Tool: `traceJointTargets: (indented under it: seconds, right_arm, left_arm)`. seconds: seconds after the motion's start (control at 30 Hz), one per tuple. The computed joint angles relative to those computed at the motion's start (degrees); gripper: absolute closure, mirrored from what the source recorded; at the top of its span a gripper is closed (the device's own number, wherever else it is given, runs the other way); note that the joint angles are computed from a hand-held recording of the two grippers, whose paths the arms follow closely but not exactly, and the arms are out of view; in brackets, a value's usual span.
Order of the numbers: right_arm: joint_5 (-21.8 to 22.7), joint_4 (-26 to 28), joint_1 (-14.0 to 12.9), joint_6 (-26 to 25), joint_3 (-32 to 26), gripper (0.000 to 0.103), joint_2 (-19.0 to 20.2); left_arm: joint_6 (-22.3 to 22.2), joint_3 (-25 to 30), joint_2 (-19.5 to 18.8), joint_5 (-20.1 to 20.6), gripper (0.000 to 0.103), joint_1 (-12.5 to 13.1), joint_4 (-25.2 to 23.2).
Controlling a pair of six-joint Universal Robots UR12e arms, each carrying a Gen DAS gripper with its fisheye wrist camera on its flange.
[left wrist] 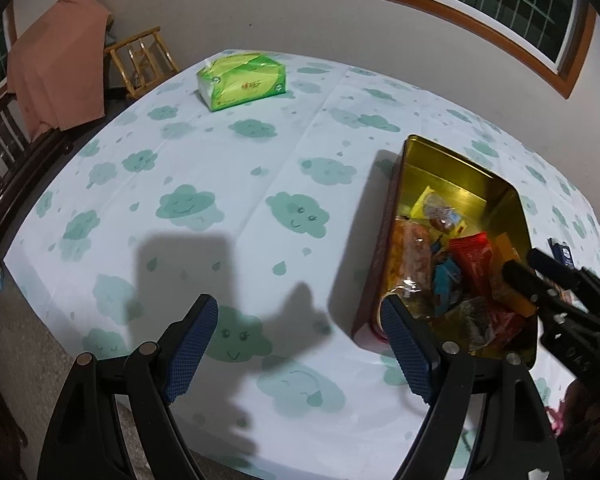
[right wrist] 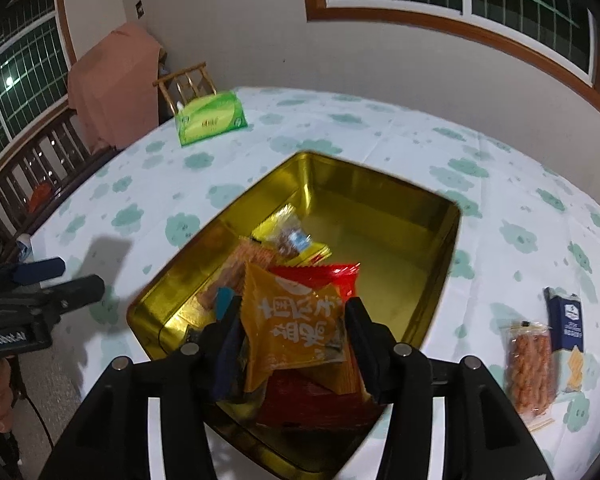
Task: Organize snacks
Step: 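Lower the yellow cake into the tin and open the right tool, then move the right tool to the blue soda cracker pack and grasp it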
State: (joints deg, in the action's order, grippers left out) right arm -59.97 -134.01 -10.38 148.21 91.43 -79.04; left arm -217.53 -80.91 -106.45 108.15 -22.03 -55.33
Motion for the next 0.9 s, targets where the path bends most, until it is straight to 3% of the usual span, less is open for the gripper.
traceJointTargets:
  seconds: [0.2,0.5,0.6,0.9]
  right_arm:
    - [-0.3,-4.5,-2.9,1.7,0.1,0.049,-0.4]
    - [-11.0,-7.2,-7.5,5.0,-3.1,0.048,3.2]
    - [-14.4,-6.9,-8.2,5.3,-4.2,0.048,4.9]
    - [-16.5,-4.8,-8.9,6.6,-5.8,0.048,7.7]
  left_arm:
    - [1.2,2.0,-1.2,-0.3,0.022,-0.8,-0.1]
    - [4.7,6.4,-4.1,-0.6,0.022,-2.6,-0.7]
    - [5.6,8.6,-5.6,-1.3,0.022,-3.2,-1.8]
    - [9.6,14.3,-9.2,-1.4,0.022,-5.1,-4.1]
